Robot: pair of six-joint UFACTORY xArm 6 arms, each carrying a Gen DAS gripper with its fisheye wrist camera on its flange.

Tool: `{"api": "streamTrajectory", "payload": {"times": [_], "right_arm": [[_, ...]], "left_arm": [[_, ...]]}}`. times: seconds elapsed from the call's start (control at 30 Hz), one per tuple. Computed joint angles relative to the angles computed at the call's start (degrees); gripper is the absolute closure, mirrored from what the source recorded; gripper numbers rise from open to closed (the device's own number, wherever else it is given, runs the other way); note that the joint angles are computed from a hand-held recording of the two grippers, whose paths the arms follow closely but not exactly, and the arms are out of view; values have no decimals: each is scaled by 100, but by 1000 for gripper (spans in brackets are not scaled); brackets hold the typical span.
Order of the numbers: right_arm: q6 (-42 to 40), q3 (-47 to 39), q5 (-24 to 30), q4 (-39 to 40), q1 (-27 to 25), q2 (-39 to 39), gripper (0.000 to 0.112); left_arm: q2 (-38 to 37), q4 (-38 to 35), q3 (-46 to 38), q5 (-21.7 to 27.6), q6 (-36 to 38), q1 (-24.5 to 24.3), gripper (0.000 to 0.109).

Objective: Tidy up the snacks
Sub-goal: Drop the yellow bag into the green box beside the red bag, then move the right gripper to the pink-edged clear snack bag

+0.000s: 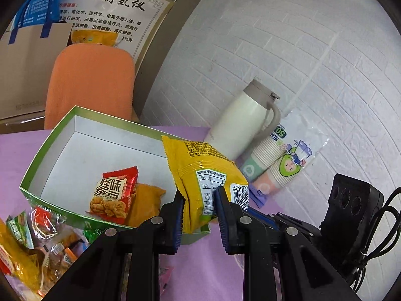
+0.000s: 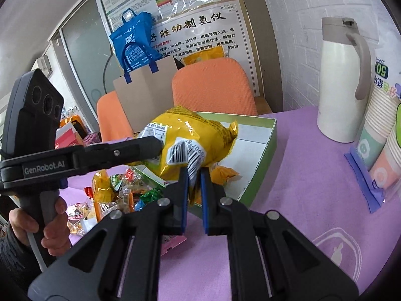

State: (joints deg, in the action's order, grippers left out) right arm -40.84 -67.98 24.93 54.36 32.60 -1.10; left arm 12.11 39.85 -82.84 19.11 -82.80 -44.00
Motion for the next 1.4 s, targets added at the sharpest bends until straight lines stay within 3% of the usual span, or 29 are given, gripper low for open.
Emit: {"api": "streamTrajectory", "payload": {"times": [0.33,0.37,0.43,0.5,0.6,0.77,1.03,1.27,1.4], "right_arm": [[54,-398,-89,-178,-24,741,97],[11,-434,-32,-187,-31,792,93],[-94,-413,-30,-195,-25,809,57],[137,-183,-506,-613,61,720,45],[-184,44,-764,-548,129,564,40],[79,197,-811,-999,172,443,37],[-267,568,-874,-671,338,-137,31],[258,1321,-912,-1376,502,-947,31],[377,1629,-623,-1520,608,-1228,31]], "left_arm": [[492,-839,-266,310,828,102,84],[510,-919,-260,364,887,104,80],[500,-1194,-187,390,1049,106,66],[404,-910,-113,658,664,80,32],[231,-91,9,986,-124,18,20],[87,-85,65,1319,-172,-52,20],[-387,361,214,2037,-399,-448,20],[-994,765,601,2862,-1012,-1102,20],[-1519,898,1273,3010,-1557,-1420,20]]}}
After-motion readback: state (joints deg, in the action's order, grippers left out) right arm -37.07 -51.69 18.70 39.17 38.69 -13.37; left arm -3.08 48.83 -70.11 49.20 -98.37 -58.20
